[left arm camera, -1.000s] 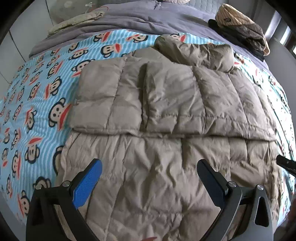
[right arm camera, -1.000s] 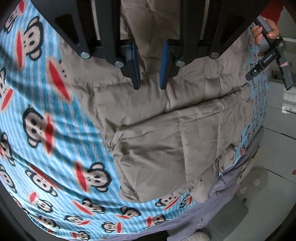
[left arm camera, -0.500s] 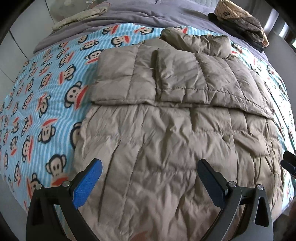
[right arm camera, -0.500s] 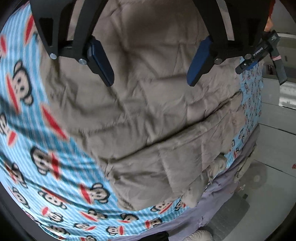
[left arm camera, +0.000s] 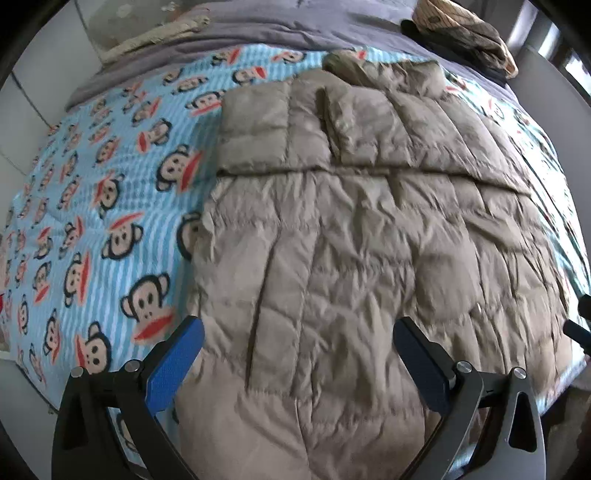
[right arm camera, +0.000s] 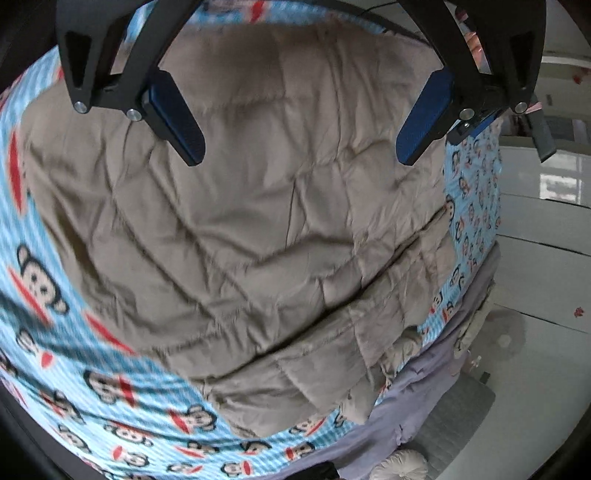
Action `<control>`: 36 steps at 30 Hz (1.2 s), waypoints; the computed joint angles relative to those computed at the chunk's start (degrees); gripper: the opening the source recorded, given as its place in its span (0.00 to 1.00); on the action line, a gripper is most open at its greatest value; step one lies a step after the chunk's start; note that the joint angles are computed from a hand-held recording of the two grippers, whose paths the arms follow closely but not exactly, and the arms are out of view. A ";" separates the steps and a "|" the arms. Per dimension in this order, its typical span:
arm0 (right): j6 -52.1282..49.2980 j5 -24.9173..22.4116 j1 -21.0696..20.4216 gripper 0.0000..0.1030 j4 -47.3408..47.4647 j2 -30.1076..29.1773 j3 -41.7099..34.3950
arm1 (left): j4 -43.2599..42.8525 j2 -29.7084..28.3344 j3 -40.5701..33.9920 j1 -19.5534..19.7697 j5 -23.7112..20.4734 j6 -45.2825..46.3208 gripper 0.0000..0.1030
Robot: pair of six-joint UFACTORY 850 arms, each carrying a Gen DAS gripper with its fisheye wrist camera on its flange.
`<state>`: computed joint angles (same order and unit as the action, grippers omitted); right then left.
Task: Fold large clothes
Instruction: 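Open both tools and release the folded jacket, then move both tools to the jacket hem and close them on it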
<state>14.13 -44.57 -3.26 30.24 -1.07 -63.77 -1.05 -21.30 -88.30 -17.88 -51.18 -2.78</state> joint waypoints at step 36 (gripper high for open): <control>-3.03 -10.46 -18.30 1.00 21.23 13.88 21.90 | -34.82 15.34 26.37 10.53 -5.11 -2.25 0.99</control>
<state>11.10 -55.03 -21.56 51.47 12.81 -41.87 -35.87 -5.96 -61.93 -7.35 -56.29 -5.04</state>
